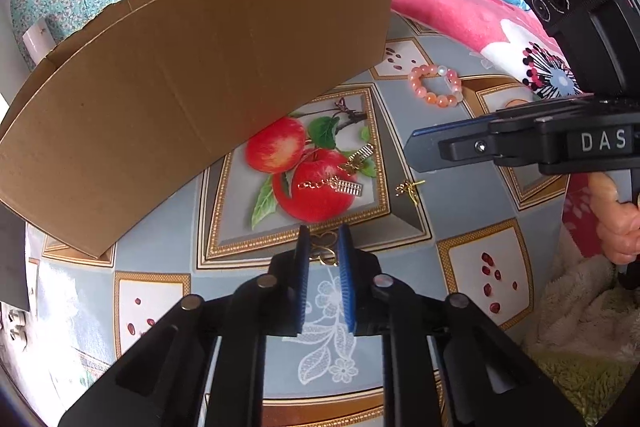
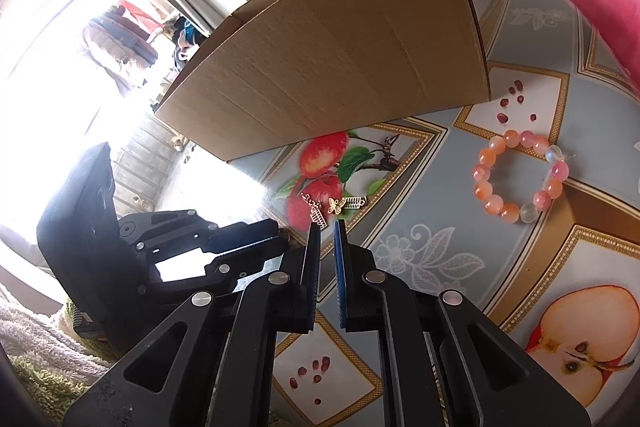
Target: Organize jewelry
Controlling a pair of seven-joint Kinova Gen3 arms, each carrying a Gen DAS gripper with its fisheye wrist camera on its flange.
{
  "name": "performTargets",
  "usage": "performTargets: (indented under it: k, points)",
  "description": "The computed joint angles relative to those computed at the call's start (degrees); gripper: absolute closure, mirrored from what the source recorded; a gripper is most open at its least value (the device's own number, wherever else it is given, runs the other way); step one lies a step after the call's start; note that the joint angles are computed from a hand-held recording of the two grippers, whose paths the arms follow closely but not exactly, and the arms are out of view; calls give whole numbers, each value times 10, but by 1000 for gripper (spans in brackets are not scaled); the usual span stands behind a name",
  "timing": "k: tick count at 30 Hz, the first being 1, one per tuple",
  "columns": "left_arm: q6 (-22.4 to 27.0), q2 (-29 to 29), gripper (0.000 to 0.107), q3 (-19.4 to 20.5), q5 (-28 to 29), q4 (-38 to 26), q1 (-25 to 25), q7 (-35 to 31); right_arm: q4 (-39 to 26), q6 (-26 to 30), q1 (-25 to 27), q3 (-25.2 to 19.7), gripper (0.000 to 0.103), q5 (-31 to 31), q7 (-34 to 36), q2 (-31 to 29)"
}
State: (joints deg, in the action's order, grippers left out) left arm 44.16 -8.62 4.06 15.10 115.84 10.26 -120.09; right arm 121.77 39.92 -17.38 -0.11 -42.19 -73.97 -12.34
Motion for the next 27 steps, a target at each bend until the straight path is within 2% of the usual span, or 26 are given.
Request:
performTargets:
  k: [11,13,14,20,24,27]
  points:
    - [-7,-17,96,3,-14,13,8,19,-5,-8,-5,-12,94,20,-27,0]
    - [-7,-21,99,3,-15,15,8,19,-6,-11,-7,-13,94,23,-32,0]
    - [-4,-22,103,1,-13,14,9,16,-6,-11,-8,-12,95,23,-33,0]
    - [6,-29,103,-5,-8,17,6,16,-9,-16,-13,-14,94,29,-41,1]
    - [21,-37,103,-23,21,16,8,-12,-10,-18,-18,-13,95,29,-40,1]
    - [25,-41,103,-18,18,18,2,-7,-14,-15,-24,-13,95,26,-31,3]
